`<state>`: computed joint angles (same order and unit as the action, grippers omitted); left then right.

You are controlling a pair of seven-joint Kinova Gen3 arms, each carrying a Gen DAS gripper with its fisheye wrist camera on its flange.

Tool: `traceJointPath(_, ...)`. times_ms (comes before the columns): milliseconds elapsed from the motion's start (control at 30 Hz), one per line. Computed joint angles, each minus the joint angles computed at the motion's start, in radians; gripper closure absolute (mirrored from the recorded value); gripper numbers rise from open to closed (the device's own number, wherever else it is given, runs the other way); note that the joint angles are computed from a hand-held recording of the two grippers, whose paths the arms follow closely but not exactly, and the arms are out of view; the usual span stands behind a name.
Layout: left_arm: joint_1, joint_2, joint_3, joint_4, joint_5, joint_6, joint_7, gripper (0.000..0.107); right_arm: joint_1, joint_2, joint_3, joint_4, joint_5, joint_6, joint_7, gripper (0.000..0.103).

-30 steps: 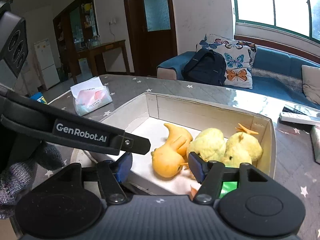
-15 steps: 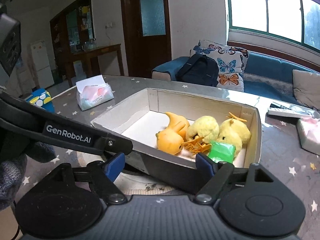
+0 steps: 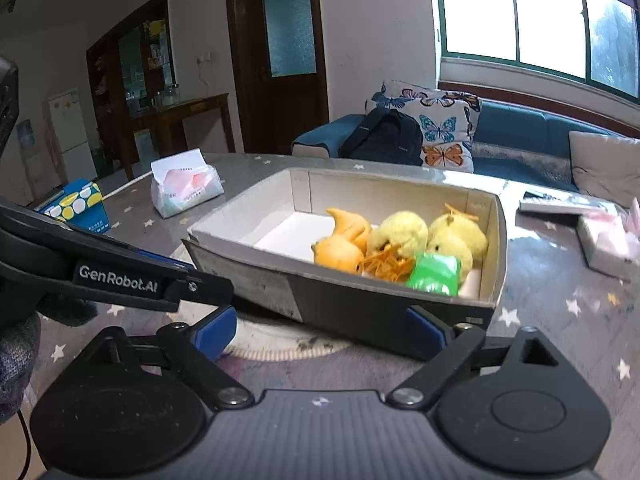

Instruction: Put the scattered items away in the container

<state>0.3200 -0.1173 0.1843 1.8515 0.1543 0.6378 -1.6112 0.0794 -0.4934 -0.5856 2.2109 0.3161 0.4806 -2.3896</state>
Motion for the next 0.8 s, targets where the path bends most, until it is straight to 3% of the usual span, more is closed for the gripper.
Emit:
traceJointPath(433,-0.001,-0.028,0.034,0.066,-0.091,-0.014,0.099,0.071,0.032,-0.015,-0.103,0.011,-0.016,0.042,-0.087,0.003)
traceJointPath(800,-0.002,-0.048,0.033,0.098,-0.112,-0.01,0.125,0.071,0.038,-0.007,-0.157,0.01,-0.014,0.083,-0.171,0.0)
